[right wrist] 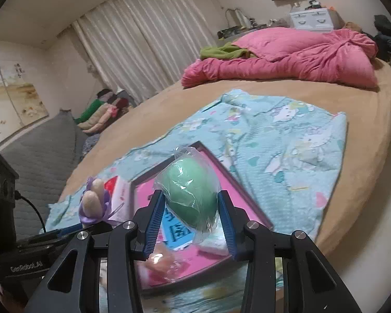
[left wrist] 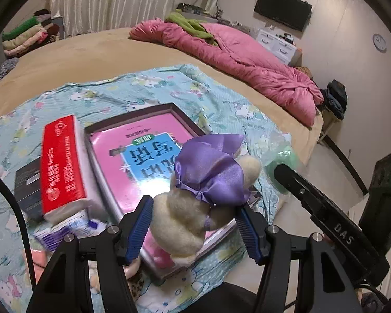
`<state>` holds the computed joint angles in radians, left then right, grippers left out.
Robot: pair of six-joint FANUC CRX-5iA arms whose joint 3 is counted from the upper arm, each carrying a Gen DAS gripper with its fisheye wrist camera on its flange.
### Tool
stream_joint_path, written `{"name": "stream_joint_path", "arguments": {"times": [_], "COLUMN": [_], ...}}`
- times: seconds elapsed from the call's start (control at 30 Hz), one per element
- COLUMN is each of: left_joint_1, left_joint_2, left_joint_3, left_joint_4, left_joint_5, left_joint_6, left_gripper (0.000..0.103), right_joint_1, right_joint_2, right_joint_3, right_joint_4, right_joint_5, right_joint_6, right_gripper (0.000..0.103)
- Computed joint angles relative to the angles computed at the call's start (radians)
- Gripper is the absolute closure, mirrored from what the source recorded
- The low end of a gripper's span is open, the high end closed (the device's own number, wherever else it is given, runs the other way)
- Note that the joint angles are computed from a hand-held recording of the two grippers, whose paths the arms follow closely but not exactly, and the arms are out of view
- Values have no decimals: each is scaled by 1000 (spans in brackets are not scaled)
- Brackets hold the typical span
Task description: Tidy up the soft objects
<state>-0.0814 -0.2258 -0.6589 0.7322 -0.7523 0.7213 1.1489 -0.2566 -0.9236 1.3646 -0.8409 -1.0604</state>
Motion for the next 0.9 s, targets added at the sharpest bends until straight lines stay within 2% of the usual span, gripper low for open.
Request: {"name": "stream_joint_path", "arguments": {"times": [0.3, 0.6, 0.9], "left_joint_1": [-78, -126, -146], "left_joint_2": [125, 239, 286], "left_joint_3": [73, 157, 203], "left_joint_4": [-59, -157, -271], "left_joint_5": [36, 44, 45], "left_joint_6": [68, 159, 247], "left_gripper": [40, 40, 40], "right_joint_1": [4, -57, -93], "right_joint_2": [1, 24, 57], "right_joint_3": [-15, -26, -20], "right_joint_4": [-57, -47, -52], "right_joint_5": [-38, 38, 95], "right_joint_6": [33, 34, 58], "right_gripper": [60, 59, 59]}}
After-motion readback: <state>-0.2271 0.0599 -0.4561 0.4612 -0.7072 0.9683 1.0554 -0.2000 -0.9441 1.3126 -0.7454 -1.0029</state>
